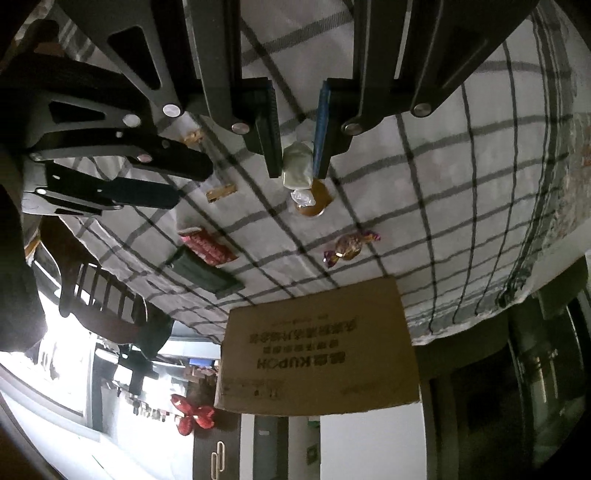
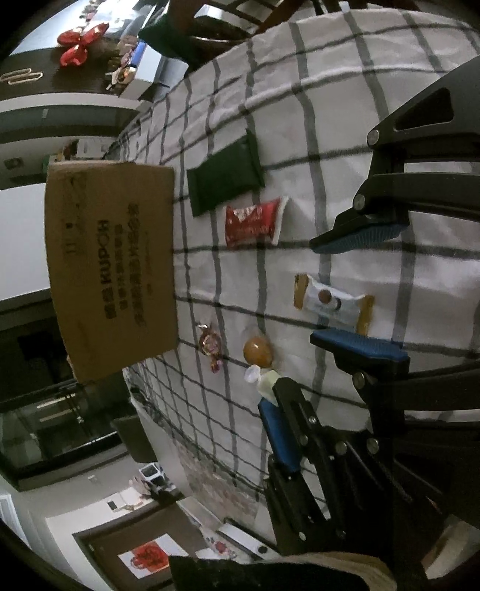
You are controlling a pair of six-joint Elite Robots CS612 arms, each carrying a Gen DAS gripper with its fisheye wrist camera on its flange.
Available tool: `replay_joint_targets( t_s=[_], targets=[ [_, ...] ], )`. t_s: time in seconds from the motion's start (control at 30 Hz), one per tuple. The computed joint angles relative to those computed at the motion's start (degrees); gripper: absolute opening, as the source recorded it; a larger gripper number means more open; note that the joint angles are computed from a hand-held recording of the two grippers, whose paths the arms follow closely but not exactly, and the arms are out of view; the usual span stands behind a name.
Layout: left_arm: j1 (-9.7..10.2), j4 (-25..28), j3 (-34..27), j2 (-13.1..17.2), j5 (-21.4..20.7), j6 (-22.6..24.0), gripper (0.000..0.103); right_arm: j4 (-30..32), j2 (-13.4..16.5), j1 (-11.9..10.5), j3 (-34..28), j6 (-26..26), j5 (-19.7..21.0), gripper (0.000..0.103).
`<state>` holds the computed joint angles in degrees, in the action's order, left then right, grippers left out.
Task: Organize snacks
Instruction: 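Grasp the clear wrapped candy with left tool while right grasps gold bar, then carry the clear candy with left tool while right carries gold bar over box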
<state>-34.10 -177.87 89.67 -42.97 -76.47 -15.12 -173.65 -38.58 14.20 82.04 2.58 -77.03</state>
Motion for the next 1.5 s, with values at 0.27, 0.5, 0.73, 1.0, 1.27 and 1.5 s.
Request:
replay_joint_targets(
  t_s=[0.27,0.5,0.73,1.0,1.27,1.5],
  targets=[
    [0.07,-0.72,0.45,-0.09,-0.33,-1.29,0.018,2.44,1.09,0.52,-1.71,0.1,-0.83,0.032],
    [0.24,-0.52,0.32,-0.11,-0.91,-2.68,0.018,1.48,1.23,0.83,-1.68,-0.92,-2.07,0.022],
    [0.1,-1.38,0.41,-0.55,-0.32,-3.98,0.018,-1.29,0.47,0.54,-0.61,-0.74,-1.64,0.021],
    [-0.22,-3.06,-0.23,-1.16,0.95,-4.0,0.018,-5.34,-0.72,-0.11,0.31,-0.17,-0.59,0.02],
    [-0.18,-4.96,-2.24,-1.18,2.38,-3.12,0.018,-8.52,-1.21,-0.8,-0.54,0.41,0.44,0.02],
    [0.15,-7.17,-5.45,-0.55,4.66,-0.9,0.018,-10.1,-0.61,-1.44,-3.43,0.85,1.8,0.02]
  ],
)
